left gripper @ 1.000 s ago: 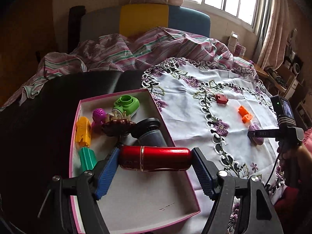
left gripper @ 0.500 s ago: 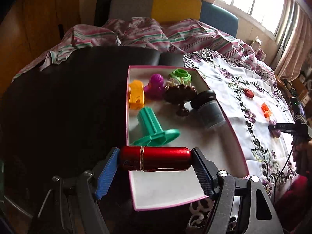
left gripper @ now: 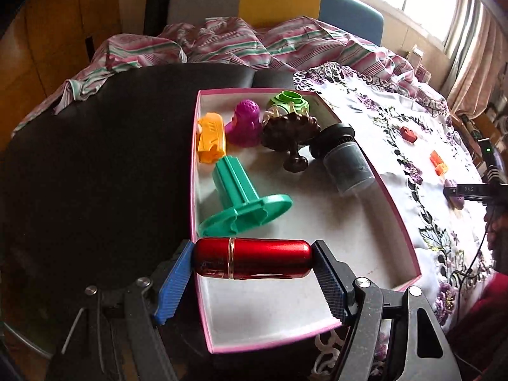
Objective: Organize rigid objects
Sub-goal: 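Carry the red cylinder over the tray with the left tool while the right tool grasps the purple egg, then lower the red cylinder into the tray and open the left tool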
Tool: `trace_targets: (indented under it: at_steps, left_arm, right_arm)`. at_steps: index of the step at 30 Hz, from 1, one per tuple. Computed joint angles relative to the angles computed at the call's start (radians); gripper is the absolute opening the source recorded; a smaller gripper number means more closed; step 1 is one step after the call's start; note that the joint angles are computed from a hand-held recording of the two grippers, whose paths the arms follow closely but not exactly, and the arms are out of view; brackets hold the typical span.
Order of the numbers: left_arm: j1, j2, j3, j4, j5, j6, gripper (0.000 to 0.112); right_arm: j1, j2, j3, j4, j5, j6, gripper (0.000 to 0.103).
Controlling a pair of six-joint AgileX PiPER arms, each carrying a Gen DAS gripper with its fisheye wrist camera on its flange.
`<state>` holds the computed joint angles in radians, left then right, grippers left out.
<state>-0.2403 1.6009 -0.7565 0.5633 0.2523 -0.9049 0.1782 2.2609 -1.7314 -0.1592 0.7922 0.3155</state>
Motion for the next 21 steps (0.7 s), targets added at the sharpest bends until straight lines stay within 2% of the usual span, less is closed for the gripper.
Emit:
trace_targets:
  at_steps: [2, 5, 7, 12, 16, 21]
  left_arm:
    - [0.0, 0.023, -0.022, 0.025, 0.002, -0.012, 0.075]
    - [-0.03, 0.061, -0.059, 0.179, 0.048, -0.135, 0.075]
    - [-0.038, 0.077, -0.07, 0.23, 0.056, -0.168, 0.075]
    - [-0.014, 0.112, -0.085, 0.119, 0.027, -0.032, 0.075]
    - [-0.039, 0.128, -0.082, 0.254, 0.037, -0.169, 0.075]
    - [-0.049, 0.135, -0.077, 0.337, 0.041, -0.243, 0.075]
  right_arm:
    - [0.001, -0.001, 0.0, -0.002, 0.002, -0.001, 0.043]
    - [0.0, 0.0, -0.003, 0.0, 0.005, -0.004, 0.043]
    - [0.0, 0.001, -0.004, 0.002, 0.004, -0.005, 0.043]
    - [0.001, 0.001, -0.004, 0.0, 0.005, -0.003, 0.043]
    - [0.002, 0.001, -0.005, -0.001, 0.005, -0.001, 0.043]
    - [0.003, 0.001, -0.003, -0.001, 0.004, 0.002, 0.043]
